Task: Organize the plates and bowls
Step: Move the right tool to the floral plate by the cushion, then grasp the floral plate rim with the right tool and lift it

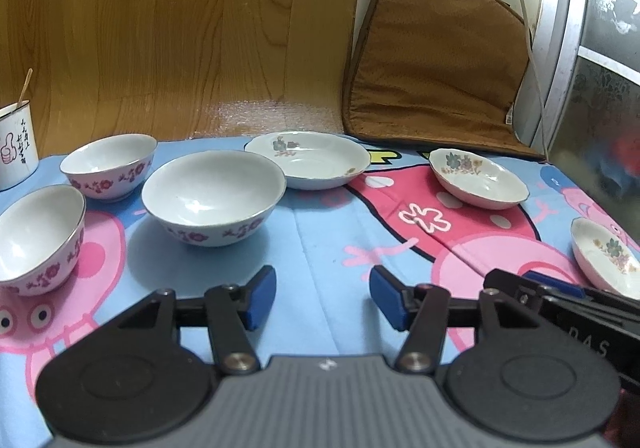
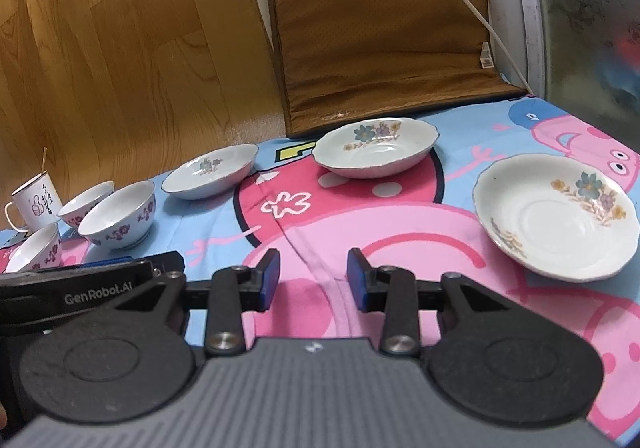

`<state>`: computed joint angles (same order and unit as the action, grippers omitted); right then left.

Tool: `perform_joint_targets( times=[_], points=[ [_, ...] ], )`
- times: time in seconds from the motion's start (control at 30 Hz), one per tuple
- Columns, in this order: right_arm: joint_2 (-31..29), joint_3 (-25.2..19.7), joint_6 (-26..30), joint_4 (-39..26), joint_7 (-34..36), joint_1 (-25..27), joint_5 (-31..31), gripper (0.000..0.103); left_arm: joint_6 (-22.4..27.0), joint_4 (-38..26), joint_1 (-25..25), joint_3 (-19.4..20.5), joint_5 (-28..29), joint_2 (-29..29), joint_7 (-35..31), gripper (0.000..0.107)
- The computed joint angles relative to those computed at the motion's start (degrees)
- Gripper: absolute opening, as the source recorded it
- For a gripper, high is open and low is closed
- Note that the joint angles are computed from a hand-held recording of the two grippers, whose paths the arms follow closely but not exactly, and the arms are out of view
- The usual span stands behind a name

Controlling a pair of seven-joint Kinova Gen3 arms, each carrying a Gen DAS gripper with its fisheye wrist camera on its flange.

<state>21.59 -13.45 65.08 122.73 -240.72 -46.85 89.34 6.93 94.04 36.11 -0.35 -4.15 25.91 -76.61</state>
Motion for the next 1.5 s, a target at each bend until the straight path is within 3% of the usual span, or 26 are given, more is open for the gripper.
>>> perform_joint_targets(
  times=[0.37, 0.5, 0.63, 0.87, 0.93, 0.97, 1.0, 1.1, 1.3, 1.5],
  points=[
    [-0.90, 0.33, -1.55, -1.04, 3.69, 0.66, -1.67, 0.039, -2.63, 1.92, -6.30, 6.61, 2.84, -0.64, -3.05, 0.053],
    [-4.30, 2.34, 1.44, -1.87, 6.73, 1.34, -2.69, 0.039, -1.95, 1.54, -8.43, 8.59, 4.41, -0.49, -3.62, 0.054],
    [-8.73, 4.07, -4.82, -5.32, 13.11, 9.37, -5.90, 0.040, -1.36, 1.35, -9.30, 9.47, 5.10, -0.46, -4.35, 0.055],
    [-7.03, 5.54, -18.58, -14.31, 28.80, 24.95, -21.31, 0.040, -1.23, 1.13, -9.03, 9.10, 5.65, -0.37, -4.68, 0.057],
    [-6.61, 8.16, -21.94, -14.12, 29.83, 24.08, -23.20, 0.037, -1.26, 1.09, -9.05, 9.11, 5.75, -0.28, -4.78, 0.057],
    [-6.34, 10.13, -22.23, -14.04, 30.26, 22.09, -22.82, 0.021, -1.30, 1.09, -9.09, 9.16, 5.80, -0.27, -4.83, 0.057],
    [-6.35, 11.18, -23.45, -13.98, 30.99, 21.16, -23.03, 0.012, -1.36, 1.15, -9.37, 9.43, 5.87, -0.27, -4.94, 0.057],
    [-6.82, 11.36, -23.61, -13.32, 31.10, 19.15, -22.83, 0.012, -1.82, 1.51, -10.79, 10.86, 6.42, -0.34, -5.19, 0.057],
    [-10.09, 9.43, -26.05, -8.27, 27.39, 16.02, -18.84, 0.013, -5.06, 3.55, -18.65, 19.17, 8.20, -0.47, -6.69, 0.057],
    [-13.57, 4.85, -26.86, -3.54, 21.60, 13.20, -15.20, 0.013, -6.02, 4.44, -29.88, 32.39, 7.63, 1.28, -8.61, 0.057]
  ],
)
